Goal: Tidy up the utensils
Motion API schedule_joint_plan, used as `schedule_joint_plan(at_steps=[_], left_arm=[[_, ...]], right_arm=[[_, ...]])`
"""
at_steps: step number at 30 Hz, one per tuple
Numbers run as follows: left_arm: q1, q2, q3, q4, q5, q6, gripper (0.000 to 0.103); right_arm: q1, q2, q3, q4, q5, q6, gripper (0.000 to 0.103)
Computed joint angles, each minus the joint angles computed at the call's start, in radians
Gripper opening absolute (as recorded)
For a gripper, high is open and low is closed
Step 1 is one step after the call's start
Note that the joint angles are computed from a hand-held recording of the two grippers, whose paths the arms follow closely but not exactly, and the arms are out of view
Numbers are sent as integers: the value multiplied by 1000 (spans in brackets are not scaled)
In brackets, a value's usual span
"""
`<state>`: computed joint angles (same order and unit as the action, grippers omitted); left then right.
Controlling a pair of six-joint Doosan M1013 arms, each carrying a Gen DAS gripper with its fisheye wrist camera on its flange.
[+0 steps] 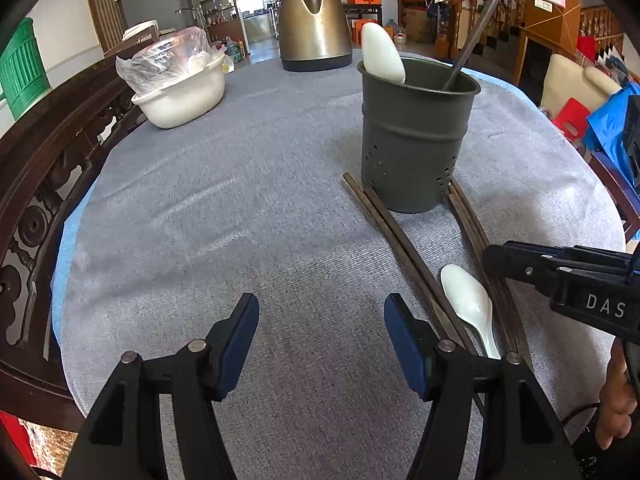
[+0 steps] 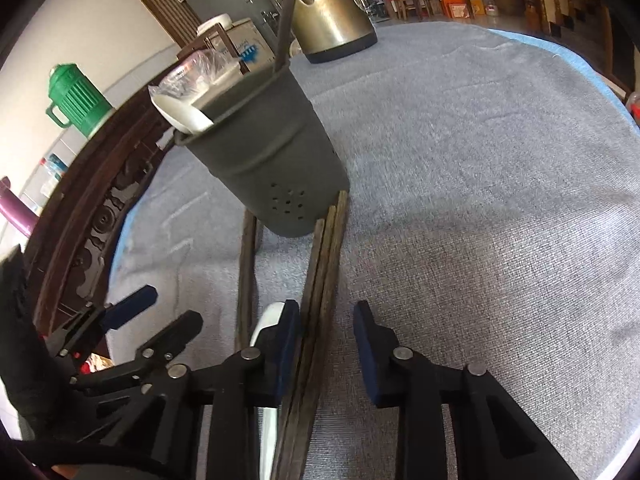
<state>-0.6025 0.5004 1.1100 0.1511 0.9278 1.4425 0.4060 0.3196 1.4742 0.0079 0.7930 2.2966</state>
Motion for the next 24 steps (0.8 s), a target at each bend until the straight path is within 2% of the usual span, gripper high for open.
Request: schedule_joint_plan(at_steps=[15, 24], left_arm=[[0, 3, -3, -1, 10, -5, 66], [37, 57, -95, -185, 101, 53, 66]], right_arm=[[2, -1, -9, -81, 61, 25, 25], [-27, -25, 20, -68, 66, 65, 25]])
